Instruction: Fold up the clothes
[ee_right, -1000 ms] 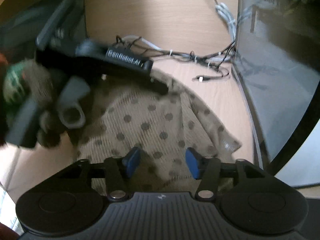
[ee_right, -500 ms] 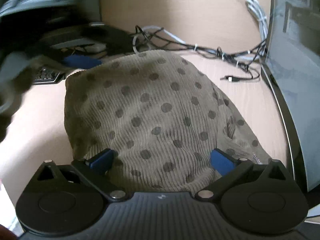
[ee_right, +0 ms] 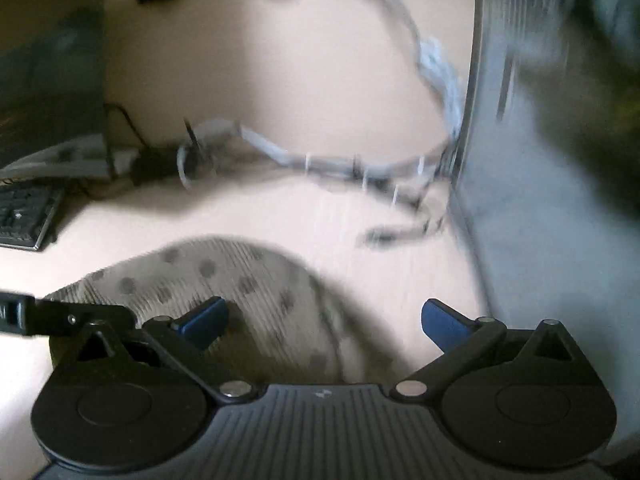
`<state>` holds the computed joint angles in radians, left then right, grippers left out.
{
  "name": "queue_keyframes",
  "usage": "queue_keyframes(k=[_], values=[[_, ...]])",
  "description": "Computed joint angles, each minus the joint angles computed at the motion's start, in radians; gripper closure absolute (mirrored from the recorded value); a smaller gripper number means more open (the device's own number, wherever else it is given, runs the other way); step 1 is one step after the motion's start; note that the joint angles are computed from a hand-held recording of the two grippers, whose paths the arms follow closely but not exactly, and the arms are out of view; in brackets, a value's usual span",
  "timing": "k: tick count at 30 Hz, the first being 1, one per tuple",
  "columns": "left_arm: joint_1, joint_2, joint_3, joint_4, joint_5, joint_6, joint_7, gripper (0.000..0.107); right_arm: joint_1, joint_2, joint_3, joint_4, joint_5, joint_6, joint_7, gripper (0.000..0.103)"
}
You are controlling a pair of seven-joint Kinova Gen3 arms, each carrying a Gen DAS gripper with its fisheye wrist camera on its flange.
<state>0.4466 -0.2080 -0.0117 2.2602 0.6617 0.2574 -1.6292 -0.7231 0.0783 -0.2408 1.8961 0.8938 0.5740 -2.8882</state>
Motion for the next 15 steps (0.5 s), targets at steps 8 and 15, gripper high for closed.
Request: queue_keyframes(k=[8,15], values=[[-0.216,-0.093,0.16,-0.027,-0.258,0.05,0.223,0.05,0.01,-0.051,-0.021,0.027,-0.034,-0.003,0.066,0.0],[-0.253,-0.174,0.241,-0.024,-0.379,0.101,0.404,0.048,0.174,-0.012,-0.173,0.029,-0.204,-0.01,0.309,0.0]])
